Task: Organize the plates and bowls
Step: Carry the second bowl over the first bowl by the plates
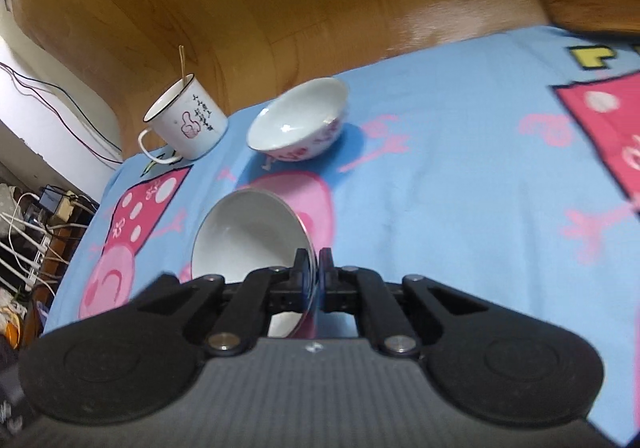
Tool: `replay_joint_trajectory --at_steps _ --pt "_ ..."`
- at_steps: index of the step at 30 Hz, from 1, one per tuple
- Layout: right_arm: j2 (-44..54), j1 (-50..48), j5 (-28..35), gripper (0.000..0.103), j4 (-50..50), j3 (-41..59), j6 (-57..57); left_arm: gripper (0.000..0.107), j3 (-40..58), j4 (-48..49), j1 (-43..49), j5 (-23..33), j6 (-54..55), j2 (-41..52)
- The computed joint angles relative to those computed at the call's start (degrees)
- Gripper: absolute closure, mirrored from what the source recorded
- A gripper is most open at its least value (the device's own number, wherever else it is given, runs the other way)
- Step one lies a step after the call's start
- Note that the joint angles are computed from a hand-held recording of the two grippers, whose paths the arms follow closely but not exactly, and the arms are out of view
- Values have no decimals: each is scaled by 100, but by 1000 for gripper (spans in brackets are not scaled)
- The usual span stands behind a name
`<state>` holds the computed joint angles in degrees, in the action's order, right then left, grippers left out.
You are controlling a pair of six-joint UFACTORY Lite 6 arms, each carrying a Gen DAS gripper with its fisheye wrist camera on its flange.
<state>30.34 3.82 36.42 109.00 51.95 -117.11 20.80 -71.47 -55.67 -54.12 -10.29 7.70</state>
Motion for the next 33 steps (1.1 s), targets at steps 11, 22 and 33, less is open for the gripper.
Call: replay_joint_trajectory --at_steps 11,22,33 --pt "-921 -1737 474 95 -573 -1427 -874 54 709 1169 -494 285 384 180" --pt "-645 -2351 1890 78 1013 -2414 -3308 61 1928 1368 -219 1291 736 1062" --pt "-408 -2374 2239 88 1327 -2576 -4192 91 2537 1183 -164 1743 1085 1505"
